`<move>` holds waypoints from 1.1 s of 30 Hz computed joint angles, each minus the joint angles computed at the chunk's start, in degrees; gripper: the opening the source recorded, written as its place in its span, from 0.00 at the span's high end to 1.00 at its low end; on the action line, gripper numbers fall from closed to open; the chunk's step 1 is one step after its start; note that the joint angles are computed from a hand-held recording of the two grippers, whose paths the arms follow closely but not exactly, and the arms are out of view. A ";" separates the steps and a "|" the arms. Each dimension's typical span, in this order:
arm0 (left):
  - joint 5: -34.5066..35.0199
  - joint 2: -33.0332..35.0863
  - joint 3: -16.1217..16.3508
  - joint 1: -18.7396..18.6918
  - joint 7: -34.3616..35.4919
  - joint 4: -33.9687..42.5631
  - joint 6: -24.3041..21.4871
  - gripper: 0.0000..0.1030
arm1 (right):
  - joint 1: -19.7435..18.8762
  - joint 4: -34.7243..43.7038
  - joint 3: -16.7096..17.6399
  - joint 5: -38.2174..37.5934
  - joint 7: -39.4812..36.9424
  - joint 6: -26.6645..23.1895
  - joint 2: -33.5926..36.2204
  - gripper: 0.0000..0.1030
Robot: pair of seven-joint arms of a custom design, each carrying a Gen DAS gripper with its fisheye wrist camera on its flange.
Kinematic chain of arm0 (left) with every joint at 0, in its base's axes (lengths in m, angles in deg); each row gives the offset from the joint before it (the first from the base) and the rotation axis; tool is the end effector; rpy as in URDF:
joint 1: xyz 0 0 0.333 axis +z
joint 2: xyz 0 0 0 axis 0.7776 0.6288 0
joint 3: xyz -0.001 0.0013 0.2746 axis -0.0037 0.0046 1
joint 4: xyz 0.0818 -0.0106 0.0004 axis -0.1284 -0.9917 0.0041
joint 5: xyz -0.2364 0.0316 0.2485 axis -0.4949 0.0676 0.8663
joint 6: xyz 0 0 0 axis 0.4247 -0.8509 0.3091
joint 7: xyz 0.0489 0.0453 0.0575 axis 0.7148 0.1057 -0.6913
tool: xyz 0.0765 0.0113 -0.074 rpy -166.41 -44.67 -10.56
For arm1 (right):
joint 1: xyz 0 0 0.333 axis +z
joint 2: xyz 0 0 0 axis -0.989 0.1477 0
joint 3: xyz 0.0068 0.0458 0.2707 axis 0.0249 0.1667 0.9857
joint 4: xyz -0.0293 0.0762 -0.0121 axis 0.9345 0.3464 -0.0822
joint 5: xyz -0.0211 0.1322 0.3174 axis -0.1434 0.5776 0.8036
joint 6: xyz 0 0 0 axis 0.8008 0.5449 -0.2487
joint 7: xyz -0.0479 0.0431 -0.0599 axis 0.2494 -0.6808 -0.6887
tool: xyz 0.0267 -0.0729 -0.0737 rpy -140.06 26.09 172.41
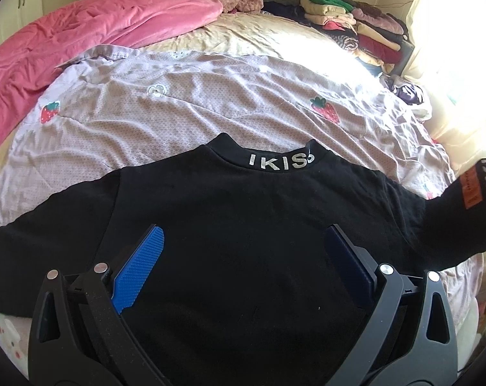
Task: Fold small clothes
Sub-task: 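Lift the sleeve with the right gripper and lay it across the shirt body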
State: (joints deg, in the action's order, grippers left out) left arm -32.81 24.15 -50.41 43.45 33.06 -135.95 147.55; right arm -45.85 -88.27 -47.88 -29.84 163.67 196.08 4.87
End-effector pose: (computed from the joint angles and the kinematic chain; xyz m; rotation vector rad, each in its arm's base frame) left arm 0.6107 -0.1533 0.3670 -1.9409 1.9089 -0.7901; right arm 0.5552 0.2073 0.4366 -1.4646 1.6690 -0.5010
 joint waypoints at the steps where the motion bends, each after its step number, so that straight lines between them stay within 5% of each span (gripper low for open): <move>1: -0.54 -0.06 -0.60 0.59 0.74 -0.04 -0.24 0.09 | -2.03 1.90 2.77 -1.55 1.15 -0.76 1.10 0.89; 9: -10.77 0.34 -7.57 7.04 11.16 -0.32 -1.70 0.09 | -7.28 18.14 14.04 4.14 -4.90 -9.49 11.87 0.91; 22: -20.19 2.35 -9.90 7.83 21.42 1.53 -5.26 0.09 | -6.73 38.39 18.16 5.18 -7.71 -18.54 26.08 0.88; 33: -33.10 4.79 -15.54 12.10 31.36 3.48 -7.04 0.09 | -5.47 35.86 16.21 5.38 -8.38 -16.54 24.86 0.86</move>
